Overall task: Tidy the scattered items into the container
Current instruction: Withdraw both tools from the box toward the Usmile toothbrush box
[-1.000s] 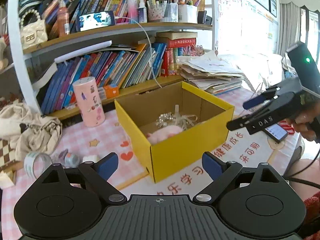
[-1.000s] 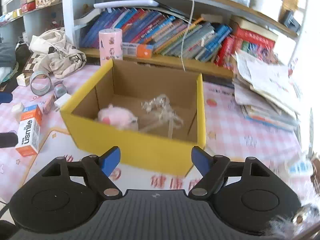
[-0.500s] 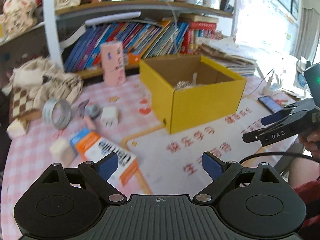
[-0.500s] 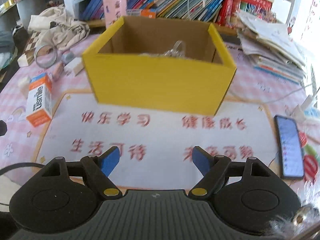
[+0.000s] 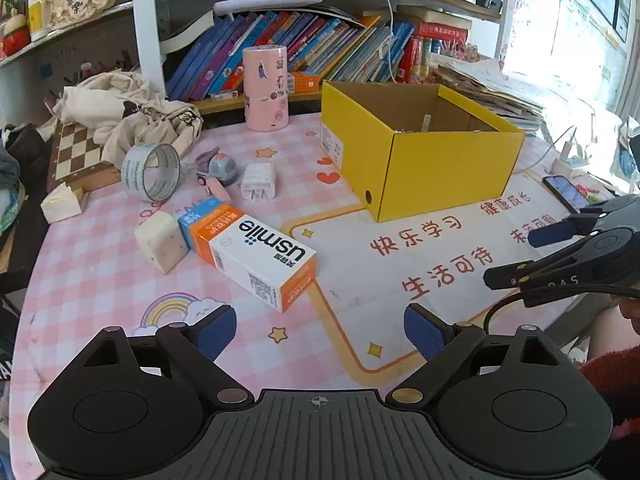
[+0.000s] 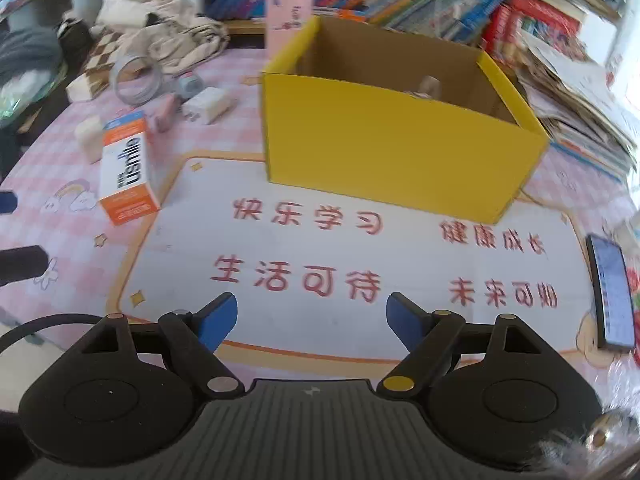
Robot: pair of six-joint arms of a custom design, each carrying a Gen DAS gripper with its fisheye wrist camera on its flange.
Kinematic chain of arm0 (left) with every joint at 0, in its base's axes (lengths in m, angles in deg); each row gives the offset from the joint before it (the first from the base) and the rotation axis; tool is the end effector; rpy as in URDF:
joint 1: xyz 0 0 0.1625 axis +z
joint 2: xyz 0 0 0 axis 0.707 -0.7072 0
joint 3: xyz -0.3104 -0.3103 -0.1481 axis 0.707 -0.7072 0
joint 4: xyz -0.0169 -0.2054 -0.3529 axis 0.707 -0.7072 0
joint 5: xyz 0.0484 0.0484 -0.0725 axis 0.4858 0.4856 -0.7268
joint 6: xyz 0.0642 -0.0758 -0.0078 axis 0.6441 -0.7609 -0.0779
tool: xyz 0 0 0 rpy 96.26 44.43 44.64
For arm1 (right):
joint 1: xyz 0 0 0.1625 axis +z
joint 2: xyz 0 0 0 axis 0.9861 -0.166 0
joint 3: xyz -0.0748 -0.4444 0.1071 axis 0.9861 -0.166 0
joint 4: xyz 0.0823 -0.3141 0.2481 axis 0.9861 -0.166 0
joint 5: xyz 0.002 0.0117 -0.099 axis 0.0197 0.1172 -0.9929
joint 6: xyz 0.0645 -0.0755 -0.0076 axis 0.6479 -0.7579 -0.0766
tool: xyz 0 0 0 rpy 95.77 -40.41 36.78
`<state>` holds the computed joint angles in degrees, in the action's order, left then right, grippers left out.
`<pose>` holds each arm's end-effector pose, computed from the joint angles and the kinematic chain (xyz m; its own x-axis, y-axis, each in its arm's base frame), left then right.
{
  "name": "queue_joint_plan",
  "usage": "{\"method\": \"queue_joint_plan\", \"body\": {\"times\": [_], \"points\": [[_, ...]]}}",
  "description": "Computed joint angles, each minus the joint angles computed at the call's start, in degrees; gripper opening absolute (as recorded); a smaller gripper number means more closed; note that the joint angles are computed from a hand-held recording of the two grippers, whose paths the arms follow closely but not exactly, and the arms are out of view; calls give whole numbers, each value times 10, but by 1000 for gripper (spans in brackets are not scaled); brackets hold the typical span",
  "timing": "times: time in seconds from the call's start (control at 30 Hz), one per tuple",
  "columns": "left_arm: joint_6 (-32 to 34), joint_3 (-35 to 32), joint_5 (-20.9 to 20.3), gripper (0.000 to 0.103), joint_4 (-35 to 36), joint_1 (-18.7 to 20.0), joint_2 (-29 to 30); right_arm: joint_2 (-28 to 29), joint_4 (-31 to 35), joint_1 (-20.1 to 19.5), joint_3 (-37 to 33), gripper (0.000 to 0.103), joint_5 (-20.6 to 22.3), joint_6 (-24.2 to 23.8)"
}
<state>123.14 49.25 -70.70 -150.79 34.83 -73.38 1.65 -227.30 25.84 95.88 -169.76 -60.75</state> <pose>0.0521 -0.7096 0.2819 -0.6879 0.3241 -0.6494 0.6499 0.6734 -0.3524 0.2874 -0.7350 -0.0796 -0.6544 -0.2400 0.7170 -0.5716 0.7778 -0.2613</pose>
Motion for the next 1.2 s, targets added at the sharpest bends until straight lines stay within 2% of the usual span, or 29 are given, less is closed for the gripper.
{"method": "queue_joint_plan", "body": {"times": [0.37, 0.8, 0.97, 1.1, 1.2], "points": [[-12, -5, 3, 93, -2, 14, -7, 33, 52, 14, -54, 82, 6, -44], [-49, -19, 10, 93, 1, 32, -10, 75, 138, 26, -141, 82, 43, -101], [-63, -29, 12, 93, -3, 38, -6, 87, 165, 29, -173, 82, 55, -107], [-69, -33, 14, 93, -14, 39, -4, 93, 199, 30, -204, 83, 91, -56], [-71, -33, 16, 93, -25, 40, -3, 102, 195, 34, -214, 83, 94, -63]]}}
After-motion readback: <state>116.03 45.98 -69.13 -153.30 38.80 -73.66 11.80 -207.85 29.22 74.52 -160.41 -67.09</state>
